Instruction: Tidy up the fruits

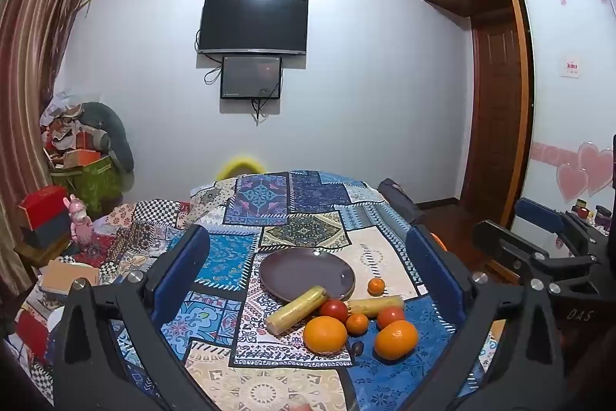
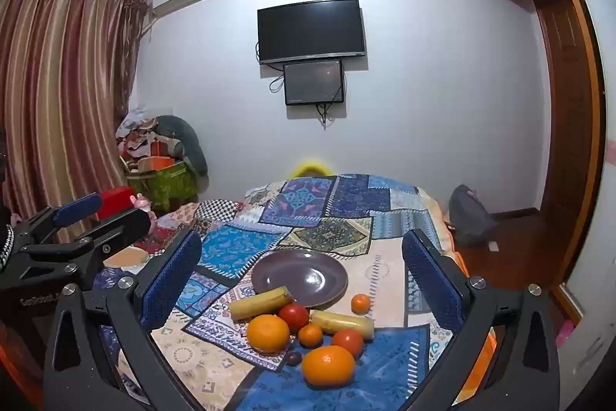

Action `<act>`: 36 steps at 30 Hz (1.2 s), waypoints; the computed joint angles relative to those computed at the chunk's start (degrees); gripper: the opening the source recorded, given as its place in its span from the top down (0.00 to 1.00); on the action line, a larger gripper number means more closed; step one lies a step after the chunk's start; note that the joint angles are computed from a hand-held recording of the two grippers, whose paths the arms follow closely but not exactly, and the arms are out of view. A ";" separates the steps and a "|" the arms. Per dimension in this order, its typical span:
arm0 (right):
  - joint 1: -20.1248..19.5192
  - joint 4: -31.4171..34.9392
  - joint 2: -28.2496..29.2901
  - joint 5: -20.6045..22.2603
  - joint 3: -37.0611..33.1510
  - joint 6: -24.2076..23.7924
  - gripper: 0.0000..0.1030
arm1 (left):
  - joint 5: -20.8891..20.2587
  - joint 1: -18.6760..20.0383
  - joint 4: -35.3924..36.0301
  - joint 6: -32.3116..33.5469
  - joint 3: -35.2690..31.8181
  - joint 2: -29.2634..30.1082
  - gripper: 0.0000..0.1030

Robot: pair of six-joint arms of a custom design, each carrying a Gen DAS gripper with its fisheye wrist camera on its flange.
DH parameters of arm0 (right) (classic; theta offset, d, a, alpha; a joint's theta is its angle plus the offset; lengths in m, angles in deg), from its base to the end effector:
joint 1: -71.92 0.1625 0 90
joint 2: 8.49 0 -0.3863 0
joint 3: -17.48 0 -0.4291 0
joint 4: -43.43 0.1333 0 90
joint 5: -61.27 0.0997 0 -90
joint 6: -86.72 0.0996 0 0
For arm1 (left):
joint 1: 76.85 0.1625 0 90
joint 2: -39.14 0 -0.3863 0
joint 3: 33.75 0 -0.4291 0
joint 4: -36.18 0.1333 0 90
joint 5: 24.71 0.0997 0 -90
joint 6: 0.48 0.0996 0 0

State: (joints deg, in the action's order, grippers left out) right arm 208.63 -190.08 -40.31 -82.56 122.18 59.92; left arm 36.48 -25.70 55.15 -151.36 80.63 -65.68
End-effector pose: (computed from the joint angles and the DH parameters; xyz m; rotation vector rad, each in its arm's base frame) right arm 0.4316 -0.3339 0.0307 0.6069 -1.9882 1.5366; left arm -0.0805 -0.3889 0.3354 1.0221 2.1620 -1.4520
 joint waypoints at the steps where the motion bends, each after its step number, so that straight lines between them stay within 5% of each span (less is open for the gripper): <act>1: -0.01 -0.04 0.05 0.02 -0.04 -0.06 0.00 | 0.11 0.06 0.84 -0.65 -0.40 0.35 0.00; 36: 0.14 -0.19 -0.39 -0.72 0.37 1.11 0.00 | 2.27 2.44 1.07 -0.96 -2.15 2.27 0.00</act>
